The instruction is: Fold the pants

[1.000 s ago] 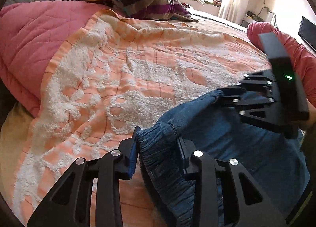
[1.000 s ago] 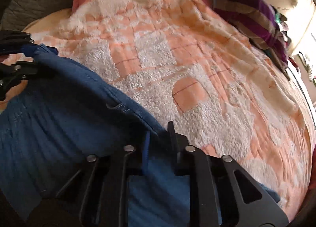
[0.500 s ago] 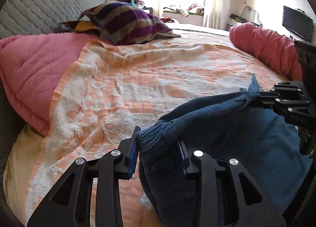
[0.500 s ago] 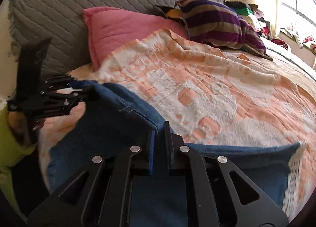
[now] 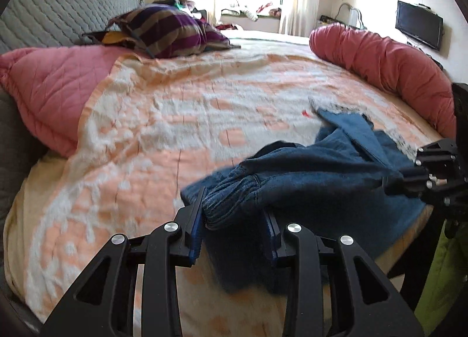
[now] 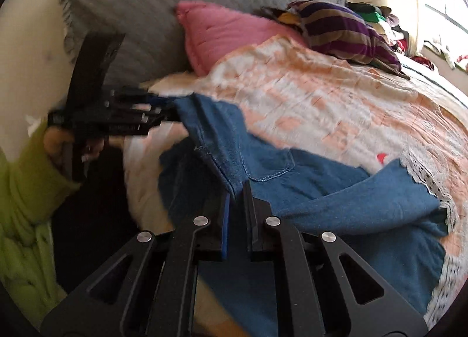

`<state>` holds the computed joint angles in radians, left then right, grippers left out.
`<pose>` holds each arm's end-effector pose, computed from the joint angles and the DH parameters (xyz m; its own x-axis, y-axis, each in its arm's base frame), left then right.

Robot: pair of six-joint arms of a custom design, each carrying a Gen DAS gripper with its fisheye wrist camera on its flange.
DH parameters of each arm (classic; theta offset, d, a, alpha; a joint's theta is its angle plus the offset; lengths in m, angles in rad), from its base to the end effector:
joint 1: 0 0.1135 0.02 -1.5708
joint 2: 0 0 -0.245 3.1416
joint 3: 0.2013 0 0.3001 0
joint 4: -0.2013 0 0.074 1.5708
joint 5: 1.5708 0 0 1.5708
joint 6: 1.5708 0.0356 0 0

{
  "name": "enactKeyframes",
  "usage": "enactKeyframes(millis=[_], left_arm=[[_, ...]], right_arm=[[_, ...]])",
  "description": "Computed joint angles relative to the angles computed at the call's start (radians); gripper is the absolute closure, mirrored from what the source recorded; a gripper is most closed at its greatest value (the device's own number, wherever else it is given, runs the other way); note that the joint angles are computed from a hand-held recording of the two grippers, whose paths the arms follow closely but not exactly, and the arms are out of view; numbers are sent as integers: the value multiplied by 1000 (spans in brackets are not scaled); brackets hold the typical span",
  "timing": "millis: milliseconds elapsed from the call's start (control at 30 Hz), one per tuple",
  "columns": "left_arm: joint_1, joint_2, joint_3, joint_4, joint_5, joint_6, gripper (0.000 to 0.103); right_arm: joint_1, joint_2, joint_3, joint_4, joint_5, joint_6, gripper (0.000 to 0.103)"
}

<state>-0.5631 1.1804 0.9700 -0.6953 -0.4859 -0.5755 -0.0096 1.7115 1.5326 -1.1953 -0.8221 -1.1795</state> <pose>0.2557 -0.1418 0.2543 -0.6825 -0.1383 -0.7177 -0.1706 0.9850 -0.0276 0.3738 0.0225 0.2665 -0.2478 -0.6269 -0.7387 -0.9586 0.2688 0.0934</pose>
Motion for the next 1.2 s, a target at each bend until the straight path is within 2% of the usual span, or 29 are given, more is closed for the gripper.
enactKeyframes(millis=[200, 267, 400, 533, 600, 733, 800, 867, 900, 967, 1033, 1133, 1200], left_arm=[[-18, 49, 18, -87, 29, -51, 65], [-27, 56, 20, -129, 19, -91, 55], [-63, -33, -29, -203, 5, -183, 56], [-136, -138, -36, -288, -73, -306, 57], [-147, -140, -12, -250, -85, -307, 58], [-118, -11, 53, -100, -5, -210, 58], [-96, 126, 110, -122, 34, -207, 59], [-101, 190, 118, -149, 24, -219, 60], [-115, 190, 104, -141, 4, -221, 60], [-135, 189, 100, -146, -24, -219, 60], [-134, 186, 99, -145, -22, -219, 60], [-134, 170, 85, -132, -19, -219, 60], [-133, 155, 72, -120, -17, -216, 60]], right_arm=[[-7, -105, -184, 60, 64, -17, 99], [-4, -125, -227, 76, 84, -25, 99], [-8, -130, -255, 79, 94, -23, 99], [-14, -112, -245, 56, 88, -38, 98], [-14, -99, -243, 51, 88, -32, 97], [-12, -98, -252, 48, 104, -29, 94], [-23, -99, -248, 27, 101, -42, 90], [-51, -105, -228, -12, 82, -68, 88], [-66, -105, -217, -25, 63, -72, 88], [-88, -102, -180, -42, 15, -55, 80], [-66, -112, -172, 11, 6, 9, 75], [4, -106, -190, 80, 68, 107, 69], [52, -103, -238, 155, 167, 168, 67]])
